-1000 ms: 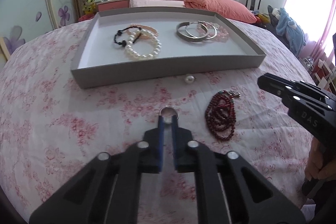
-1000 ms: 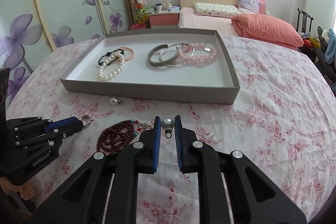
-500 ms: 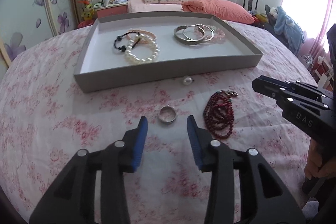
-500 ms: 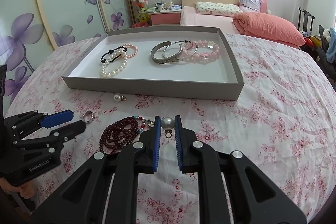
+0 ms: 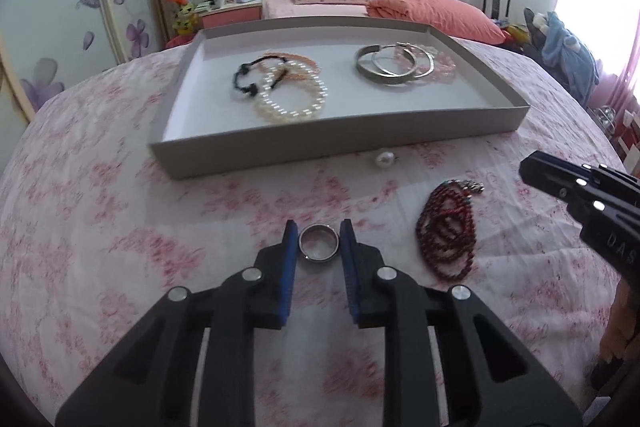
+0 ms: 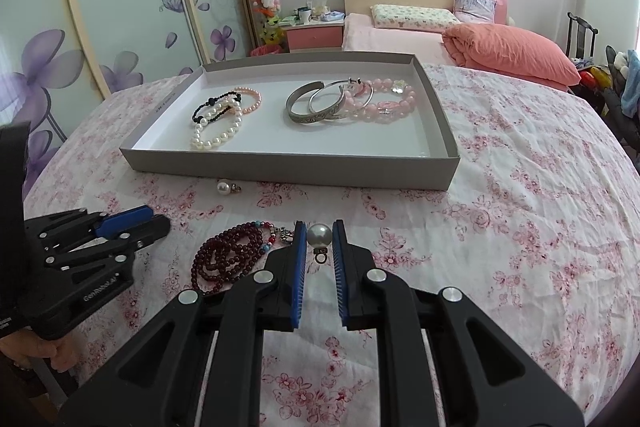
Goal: Organize jewelry
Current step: 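Grasp the silver ring with the left tool while the right tool grasps the silver-capped pearl pendant, then carry the ring and pendant into the gray tray and open both tools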
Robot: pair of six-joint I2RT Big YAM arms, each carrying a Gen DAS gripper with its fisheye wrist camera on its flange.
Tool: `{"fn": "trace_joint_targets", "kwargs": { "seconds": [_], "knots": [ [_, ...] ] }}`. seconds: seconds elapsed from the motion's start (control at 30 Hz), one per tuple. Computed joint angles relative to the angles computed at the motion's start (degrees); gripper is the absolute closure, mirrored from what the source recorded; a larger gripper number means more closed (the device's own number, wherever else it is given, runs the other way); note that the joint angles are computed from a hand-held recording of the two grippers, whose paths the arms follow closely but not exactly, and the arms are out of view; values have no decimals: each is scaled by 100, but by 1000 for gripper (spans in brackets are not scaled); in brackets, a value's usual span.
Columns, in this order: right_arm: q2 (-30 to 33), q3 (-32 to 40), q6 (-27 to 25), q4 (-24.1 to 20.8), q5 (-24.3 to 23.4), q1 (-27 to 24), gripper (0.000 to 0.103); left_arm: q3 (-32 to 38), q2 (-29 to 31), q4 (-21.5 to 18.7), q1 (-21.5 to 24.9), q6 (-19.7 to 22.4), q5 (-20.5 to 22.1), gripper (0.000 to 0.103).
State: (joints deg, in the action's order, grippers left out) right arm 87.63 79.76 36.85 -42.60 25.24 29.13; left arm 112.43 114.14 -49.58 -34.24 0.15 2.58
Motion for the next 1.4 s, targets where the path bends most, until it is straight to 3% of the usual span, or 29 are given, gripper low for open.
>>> {"fn": "trace_joint_targets", "kwargs": {
  "seconds": [0.33, 0.8, 1.4],
  "knots": [
    [-112, -72, -74, 221, 346, 147, 89, -617, -528, 539, 192, -261, -94, 81],
    [-304, -103, -916, 1133, 1352, 422, 89, -1295, -1190, 1955, 66, -334, -498, 81],
    [-185, 115, -1556, 1808, 1795, 388, 89, -958, -1008, 2212, -13, -368, -734, 81]
  ]
}}
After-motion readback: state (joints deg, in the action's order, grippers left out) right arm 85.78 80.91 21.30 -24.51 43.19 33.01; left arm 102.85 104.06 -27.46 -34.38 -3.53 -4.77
